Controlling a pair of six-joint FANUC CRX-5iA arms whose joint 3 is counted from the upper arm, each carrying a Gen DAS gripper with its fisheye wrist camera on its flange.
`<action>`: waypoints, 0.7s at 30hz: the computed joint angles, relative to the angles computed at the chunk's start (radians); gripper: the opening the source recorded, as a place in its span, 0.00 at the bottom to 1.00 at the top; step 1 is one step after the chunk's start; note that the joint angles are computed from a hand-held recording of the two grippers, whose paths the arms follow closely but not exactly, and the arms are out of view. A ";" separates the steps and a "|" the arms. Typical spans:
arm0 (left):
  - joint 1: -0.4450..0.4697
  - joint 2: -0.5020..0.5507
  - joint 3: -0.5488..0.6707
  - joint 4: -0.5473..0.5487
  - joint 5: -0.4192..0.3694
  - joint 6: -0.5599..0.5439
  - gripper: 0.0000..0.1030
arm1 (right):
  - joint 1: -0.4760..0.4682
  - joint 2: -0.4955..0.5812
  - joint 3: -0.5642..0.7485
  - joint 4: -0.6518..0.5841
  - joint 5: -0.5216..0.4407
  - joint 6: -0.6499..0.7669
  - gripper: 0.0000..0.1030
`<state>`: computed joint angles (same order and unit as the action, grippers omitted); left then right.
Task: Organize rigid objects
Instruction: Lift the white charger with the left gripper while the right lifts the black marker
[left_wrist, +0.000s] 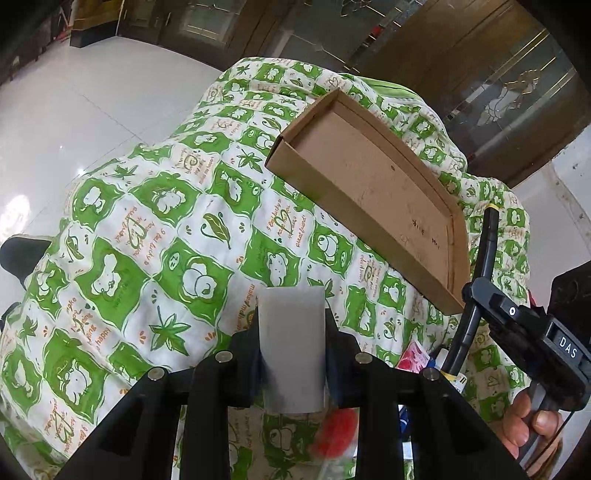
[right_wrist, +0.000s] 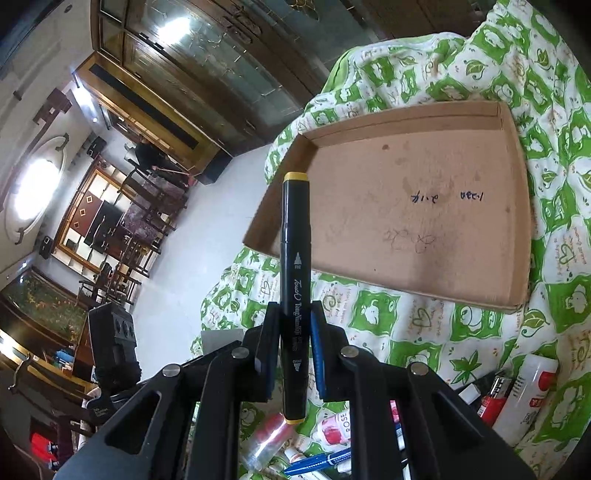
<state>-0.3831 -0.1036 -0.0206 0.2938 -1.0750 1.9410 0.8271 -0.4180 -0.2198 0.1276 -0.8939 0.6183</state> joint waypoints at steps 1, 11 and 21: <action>0.001 -0.003 -0.002 0.001 0.002 0.000 0.28 | -0.001 0.002 0.004 -0.007 -0.001 0.008 0.15; -0.016 -0.021 0.033 -0.007 0.026 -0.013 0.27 | -0.008 0.005 0.008 -0.021 0.018 0.021 0.15; -0.061 0.028 0.168 -0.062 -0.003 0.013 0.27 | -0.019 -0.040 -0.011 -0.016 0.053 0.008 0.15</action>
